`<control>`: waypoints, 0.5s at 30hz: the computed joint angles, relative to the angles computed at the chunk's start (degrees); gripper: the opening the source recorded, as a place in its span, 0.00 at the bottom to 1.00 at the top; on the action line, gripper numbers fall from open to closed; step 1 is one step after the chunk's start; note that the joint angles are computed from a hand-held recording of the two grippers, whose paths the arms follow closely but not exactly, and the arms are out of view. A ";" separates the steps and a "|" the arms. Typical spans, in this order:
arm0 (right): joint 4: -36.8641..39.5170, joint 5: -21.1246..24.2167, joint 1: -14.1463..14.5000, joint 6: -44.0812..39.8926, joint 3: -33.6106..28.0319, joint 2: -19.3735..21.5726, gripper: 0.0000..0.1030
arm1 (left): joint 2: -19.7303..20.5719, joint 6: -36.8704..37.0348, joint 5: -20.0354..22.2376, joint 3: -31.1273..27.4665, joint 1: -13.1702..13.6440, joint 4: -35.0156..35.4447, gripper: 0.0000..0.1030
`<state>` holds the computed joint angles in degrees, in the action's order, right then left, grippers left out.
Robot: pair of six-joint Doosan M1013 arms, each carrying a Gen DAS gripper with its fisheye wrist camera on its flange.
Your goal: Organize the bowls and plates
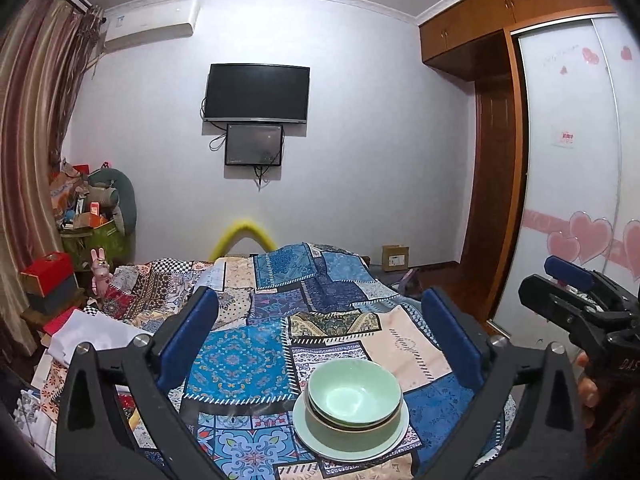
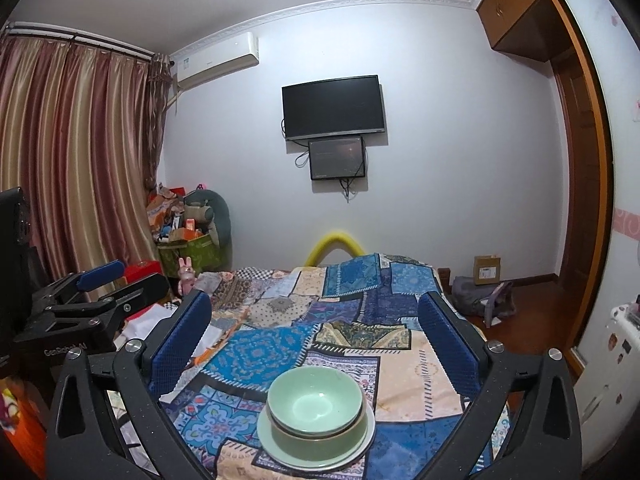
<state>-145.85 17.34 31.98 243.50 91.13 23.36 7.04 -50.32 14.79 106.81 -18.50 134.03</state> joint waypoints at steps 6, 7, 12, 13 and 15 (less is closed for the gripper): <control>-1.03 -0.32 -0.02 1.29 0.26 -0.11 1.00 | 0.16 -0.77 -0.14 0.05 0.13 0.52 1.00; -1.15 -0.52 -0.07 1.51 0.24 -0.10 1.00 | 0.22 -0.83 -0.33 -0.01 0.18 0.57 1.00; -1.31 -0.77 -0.17 1.79 0.25 -0.06 1.00 | 0.47 -1.09 -0.73 -0.12 0.37 0.87 1.00; -1.30 -0.88 -0.19 1.78 0.20 -0.05 1.00 | 0.54 -1.44 -0.91 -0.17 0.43 1.26 1.00; -1.22 -0.97 -0.24 1.79 0.17 -0.02 1.00 | 0.63 -1.46 -1.02 -0.20 0.45 1.28 1.00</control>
